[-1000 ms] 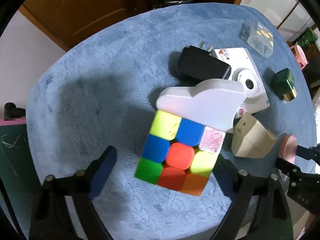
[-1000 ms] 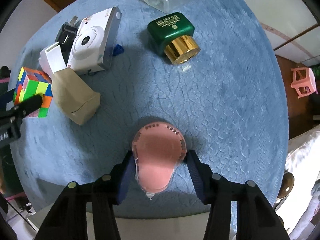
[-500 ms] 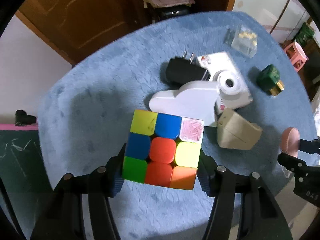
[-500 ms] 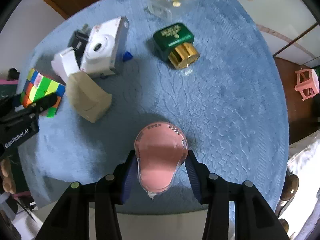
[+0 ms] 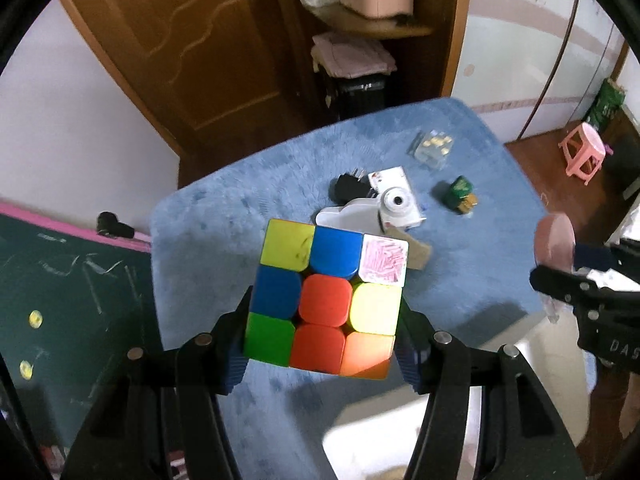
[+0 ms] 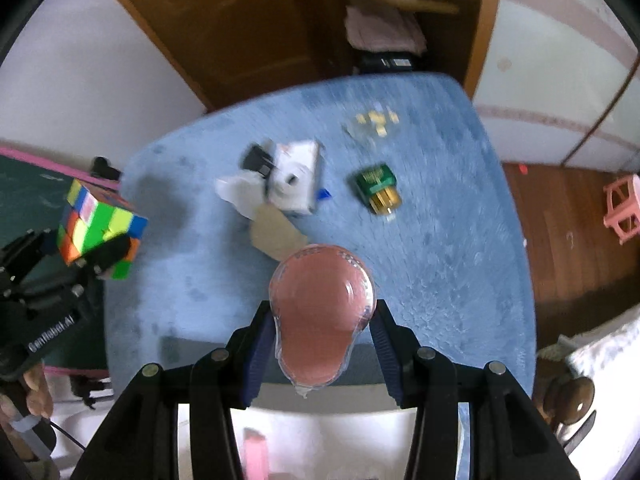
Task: Organize rigid objects
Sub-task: 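Carry the Rubik's cube and pink brush toward the white tray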
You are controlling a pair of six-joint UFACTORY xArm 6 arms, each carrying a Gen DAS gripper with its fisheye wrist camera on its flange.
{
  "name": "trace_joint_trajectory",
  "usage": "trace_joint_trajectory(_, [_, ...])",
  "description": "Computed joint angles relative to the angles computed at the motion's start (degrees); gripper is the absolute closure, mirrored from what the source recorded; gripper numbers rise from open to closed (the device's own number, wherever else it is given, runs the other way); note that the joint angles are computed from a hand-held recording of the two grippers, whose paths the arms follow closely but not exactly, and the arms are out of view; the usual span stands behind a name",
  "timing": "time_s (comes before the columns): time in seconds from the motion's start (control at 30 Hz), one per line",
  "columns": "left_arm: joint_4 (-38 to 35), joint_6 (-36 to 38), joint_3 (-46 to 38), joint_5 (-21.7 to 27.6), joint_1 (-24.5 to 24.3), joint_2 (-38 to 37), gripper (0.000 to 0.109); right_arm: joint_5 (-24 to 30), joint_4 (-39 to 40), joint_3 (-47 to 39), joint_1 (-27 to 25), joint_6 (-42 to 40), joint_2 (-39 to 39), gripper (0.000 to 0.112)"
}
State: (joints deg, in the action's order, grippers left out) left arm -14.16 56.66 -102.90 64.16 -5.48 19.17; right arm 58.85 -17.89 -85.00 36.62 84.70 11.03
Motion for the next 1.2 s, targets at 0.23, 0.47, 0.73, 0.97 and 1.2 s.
trace_joint_trajectory(0.23, [-5.5,2.4,8.6,2.1,4.2,-11.4,0.045,6.4,-8.7,-6.1,6.0,0.0,-2.3,0.064])
trace_joint_trajectory(0.47, [-10.1,4.2,16.3,5.0,8.3,-20.4,0.045,12.2,-15.6,-9.9,12.4,0.3,-3.5,0.064])
trace_joint_trajectory(0.73, [-10.4,6.3,29.0,2.2,11.7,-29.7,0.045,14.1,-18.3,-12.1,18.4,-2.1,-2.7,0.064])
trace_joint_trajectory(0.97, [-6.3,5.5,39.7,-3.4,13.1,-33.6,0.045,11.5,-13.8,-9.8,19.6,-4.2,-0.3,0.064])
trace_joint_trajectory(1.2, [-3.0,5.0,45.5,-3.8,13.8,-32.7,0.045,5.6,-5.7,-4.3,18.1,-6.7,2.4,0.064])
